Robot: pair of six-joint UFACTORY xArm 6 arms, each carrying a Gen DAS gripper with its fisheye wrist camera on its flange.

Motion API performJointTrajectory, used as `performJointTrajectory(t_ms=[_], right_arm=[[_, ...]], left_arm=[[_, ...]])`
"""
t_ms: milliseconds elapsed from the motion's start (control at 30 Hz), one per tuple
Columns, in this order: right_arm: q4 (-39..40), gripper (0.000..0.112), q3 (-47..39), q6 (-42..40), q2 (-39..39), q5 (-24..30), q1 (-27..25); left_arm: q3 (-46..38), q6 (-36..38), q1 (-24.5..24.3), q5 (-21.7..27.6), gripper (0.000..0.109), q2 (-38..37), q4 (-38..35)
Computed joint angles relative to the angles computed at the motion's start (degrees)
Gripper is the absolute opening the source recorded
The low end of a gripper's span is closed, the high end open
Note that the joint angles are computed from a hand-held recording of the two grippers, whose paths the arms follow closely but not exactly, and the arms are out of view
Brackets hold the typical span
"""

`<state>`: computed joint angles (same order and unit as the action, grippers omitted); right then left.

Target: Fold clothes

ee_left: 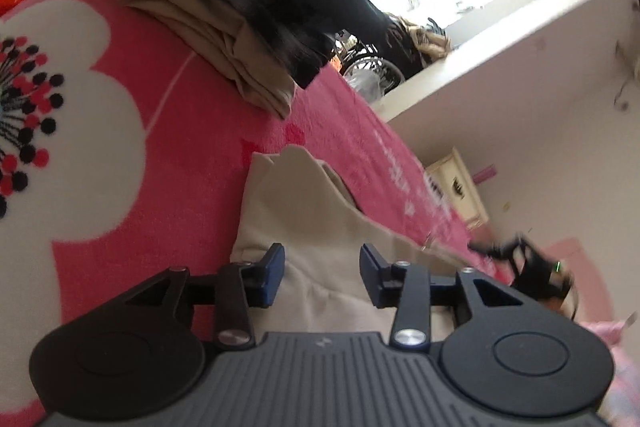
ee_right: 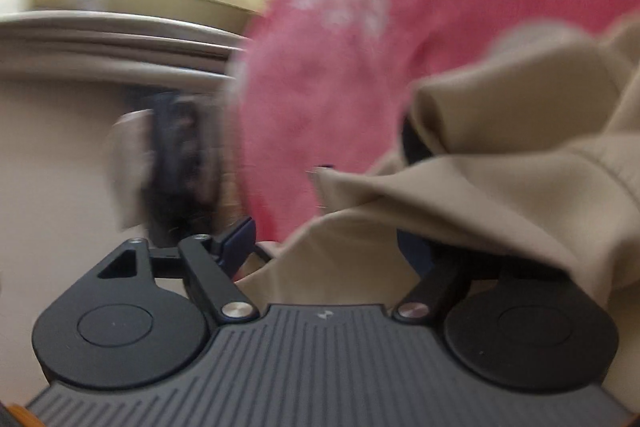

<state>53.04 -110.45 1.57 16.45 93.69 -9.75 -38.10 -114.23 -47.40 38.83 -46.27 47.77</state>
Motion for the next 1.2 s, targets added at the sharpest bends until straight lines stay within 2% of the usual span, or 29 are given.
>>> performJointTrajectory(t_ms=[133, 233, 300, 467, 533, 633, 700, 800, 900, 1000, 1067, 1167, 1200], right_arm=[[2.9, 0.079, -4.1, 6.9, 1.5, 4.4, -0.1], [6.9, 0.078, -0.8, 1.3, -3.8, 5.8, -2.5], [8.4, 0.079, 4.5, -5.7, -10.1, 2.7, -5.4], [7.3, 0.078, 23.2, -32.0, -28.9, -14.8, -14.5], [2.7, 0.076, 25.9, -38.4, -31.8, -16.1, -16.6], [-4.9, 0.058, 29.3, -46.0, -34.1, -14.9, -16.7], [-10.4, 0.037, 31.8, -50.8, -35.2, -16.9, -14.3], [-17.2, 0.018, 32.0, -50.8, -32.8, -17.0, -9.4], [-18.8, 0.016, 29.7, -49.1, -28.0, -20.3, -4.3], [-11.2, 0.016, 26.4, -42.2, -21.9, -30.4, -3.4], [-3.1, 0.019, 26.0, -32.7, -18.8, -37.8, -4.8], [7.2, 0.020, 26.2, -24.7, -17.2, -38.3, -9.9], [8.3, 0.021, 26.9, -24.6, -18.0, -35.5, -12.1]], left_arm=[[-1.9, 4.1, -2.5, 3.6, 0.048, 1.4, -0.3], [-3.3, 7.8, -4.4, 6.5, 0.049, 2.2, -1.2], [-4.2, 9.0, -6.5, 9.3, 0.050, 2.1, -1.0], [-7.7, 9.0, -12.7, 18.9, 0.051, 3.1, 0.8], [-9.0, 9.7, -14.4, 21.7, 0.051, 3.7, 0.7], [-11.2, 11.1, -16.7, 26.1, 0.051, 5.2, 0.0], [-12.9, 12.1, -18.3, 29.2, 0.051, 6.6, -0.5], [-14.8, 14.4, -19.4, 32.3, 0.051, 9.1, -1.9], [-15.6, 16.0, -19.8, 34.0, 0.051, 10.7, -3.4], [-15.1, 15.9, -19.8, 34.3, 0.051, 10.5, -4.5], [-14.5, 15.6, -20.0, 34.3, 0.052, 9.7, -4.6], [-13.6, 14.5, -20.1, 34.5, 0.052, 8.3, -4.8], [-13.5, 13.2, -20.6, 35.1, 0.052, 7.7, -4.3]])
